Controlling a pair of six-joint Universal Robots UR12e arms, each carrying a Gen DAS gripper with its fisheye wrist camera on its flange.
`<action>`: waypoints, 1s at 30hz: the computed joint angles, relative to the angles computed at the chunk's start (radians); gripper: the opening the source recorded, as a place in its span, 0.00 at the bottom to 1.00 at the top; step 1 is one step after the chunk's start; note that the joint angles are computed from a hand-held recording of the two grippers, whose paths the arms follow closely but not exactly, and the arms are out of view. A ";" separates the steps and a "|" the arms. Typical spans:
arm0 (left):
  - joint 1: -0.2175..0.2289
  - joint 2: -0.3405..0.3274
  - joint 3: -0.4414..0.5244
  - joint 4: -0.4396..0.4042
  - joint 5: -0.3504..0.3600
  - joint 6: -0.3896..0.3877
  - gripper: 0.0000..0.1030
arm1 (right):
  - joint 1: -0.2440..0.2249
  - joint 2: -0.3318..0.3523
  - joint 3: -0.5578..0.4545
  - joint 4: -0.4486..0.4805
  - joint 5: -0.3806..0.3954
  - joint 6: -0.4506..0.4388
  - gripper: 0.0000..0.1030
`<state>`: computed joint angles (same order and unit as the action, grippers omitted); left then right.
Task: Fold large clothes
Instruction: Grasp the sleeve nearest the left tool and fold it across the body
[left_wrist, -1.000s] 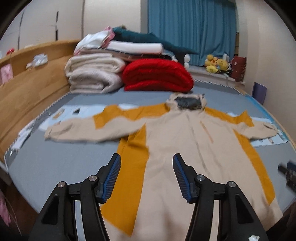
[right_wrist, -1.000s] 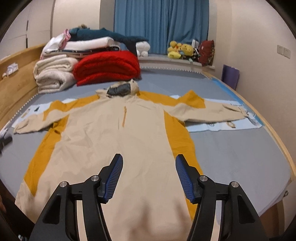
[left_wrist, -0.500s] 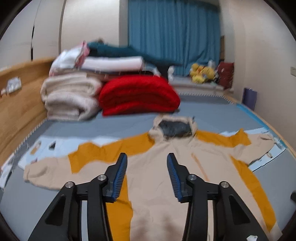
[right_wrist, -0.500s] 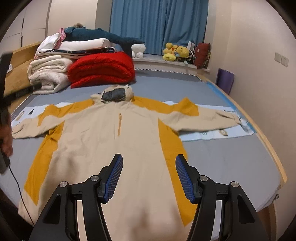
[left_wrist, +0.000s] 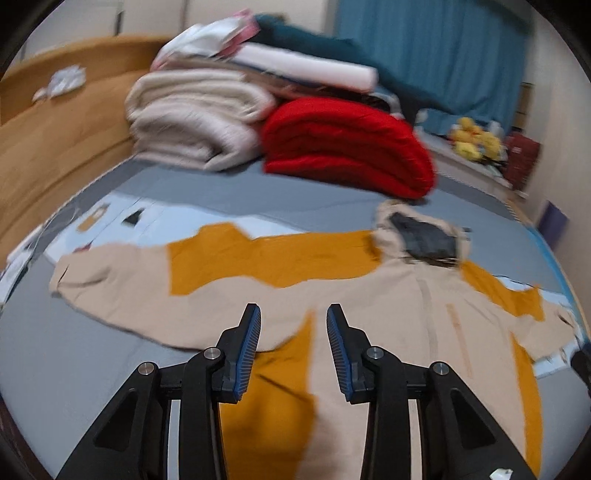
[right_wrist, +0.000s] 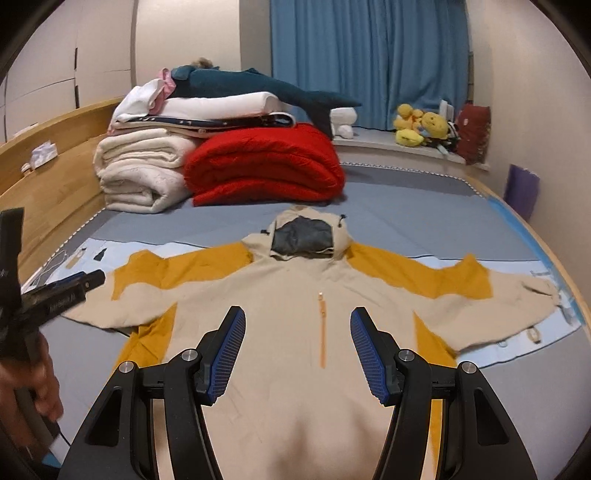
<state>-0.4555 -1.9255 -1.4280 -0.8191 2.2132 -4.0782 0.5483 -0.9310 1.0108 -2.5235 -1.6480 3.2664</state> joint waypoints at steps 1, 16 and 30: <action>0.009 0.007 -0.018 -0.003 -0.002 -0.022 0.32 | -0.005 0.012 -0.020 0.033 0.044 0.016 0.58; 0.164 0.123 -0.247 -0.038 -0.035 -0.149 0.28 | -0.020 0.087 -0.138 0.092 0.039 -0.005 0.23; 0.294 0.234 -0.449 0.024 -0.121 -0.265 0.31 | -0.029 0.141 -0.227 0.201 0.000 -0.004 0.24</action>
